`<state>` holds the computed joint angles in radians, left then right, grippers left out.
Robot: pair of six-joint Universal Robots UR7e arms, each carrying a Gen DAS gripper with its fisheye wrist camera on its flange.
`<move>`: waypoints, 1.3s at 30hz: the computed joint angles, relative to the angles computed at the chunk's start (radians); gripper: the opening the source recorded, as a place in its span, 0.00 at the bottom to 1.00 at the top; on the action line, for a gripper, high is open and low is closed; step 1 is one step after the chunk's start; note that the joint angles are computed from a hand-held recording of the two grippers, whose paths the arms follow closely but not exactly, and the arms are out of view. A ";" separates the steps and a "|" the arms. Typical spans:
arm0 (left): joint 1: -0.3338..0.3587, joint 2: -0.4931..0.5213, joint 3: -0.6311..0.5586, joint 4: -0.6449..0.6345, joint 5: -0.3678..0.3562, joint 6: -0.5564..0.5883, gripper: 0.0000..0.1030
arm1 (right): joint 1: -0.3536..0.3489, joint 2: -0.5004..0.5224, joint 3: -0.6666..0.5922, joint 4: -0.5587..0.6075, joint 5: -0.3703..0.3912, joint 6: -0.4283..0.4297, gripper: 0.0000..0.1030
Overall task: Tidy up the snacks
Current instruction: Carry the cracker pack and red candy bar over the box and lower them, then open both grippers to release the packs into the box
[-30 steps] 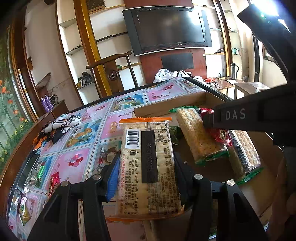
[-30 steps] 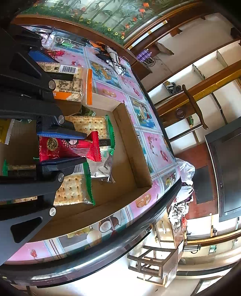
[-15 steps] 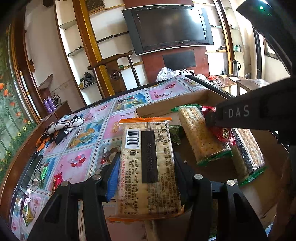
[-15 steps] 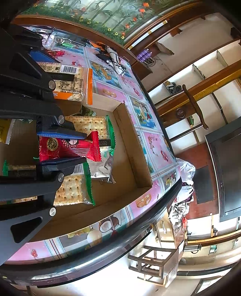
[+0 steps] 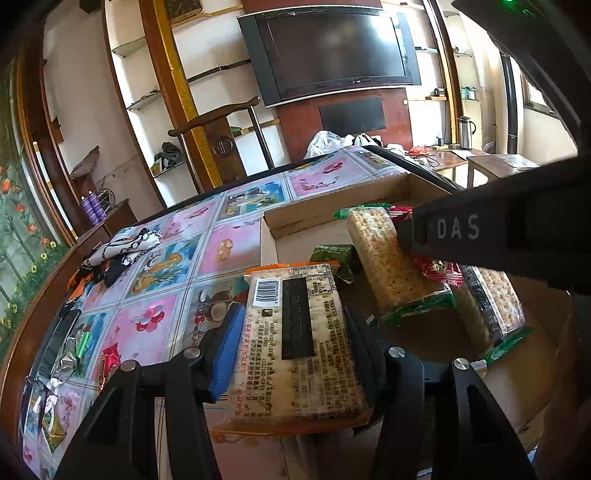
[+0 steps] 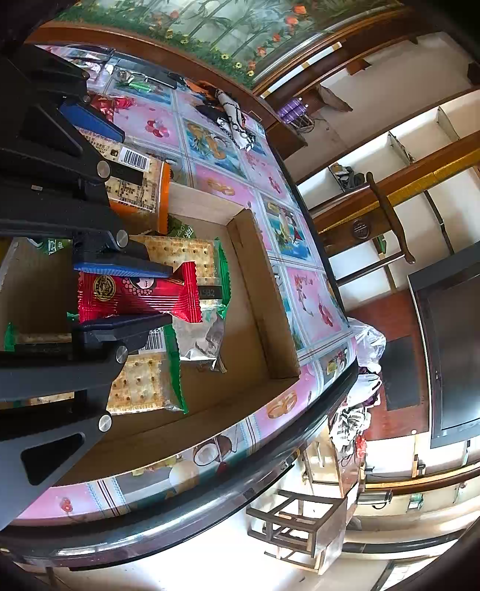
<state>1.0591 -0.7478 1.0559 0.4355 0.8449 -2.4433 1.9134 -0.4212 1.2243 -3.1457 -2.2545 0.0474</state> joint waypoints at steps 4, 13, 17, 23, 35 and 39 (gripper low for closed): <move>-0.001 0.002 -0.001 0.000 -0.002 -0.003 0.52 | 0.001 0.003 -0.005 0.002 -0.003 -0.004 0.20; 0.000 0.000 0.006 -0.011 0.004 0.003 0.52 | 0.001 0.005 -0.004 -0.001 -0.004 -0.008 0.20; -0.001 -0.001 0.007 -0.012 0.003 0.004 0.52 | 0.001 0.005 -0.004 -0.003 -0.002 -0.003 0.20; 0.000 -0.005 0.015 -0.022 0.008 0.009 0.56 | 0.000 0.001 0.002 -0.008 0.003 -0.004 0.20; -0.004 -0.028 0.047 -0.078 0.008 0.036 0.68 | 0.014 -0.005 0.012 -0.069 -0.008 -0.018 0.44; -0.003 -0.032 0.048 -0.086 0.006 0.038 0.70 | 0.018 -0.006 0.016 -0.099 -0.006 -0.029 0.47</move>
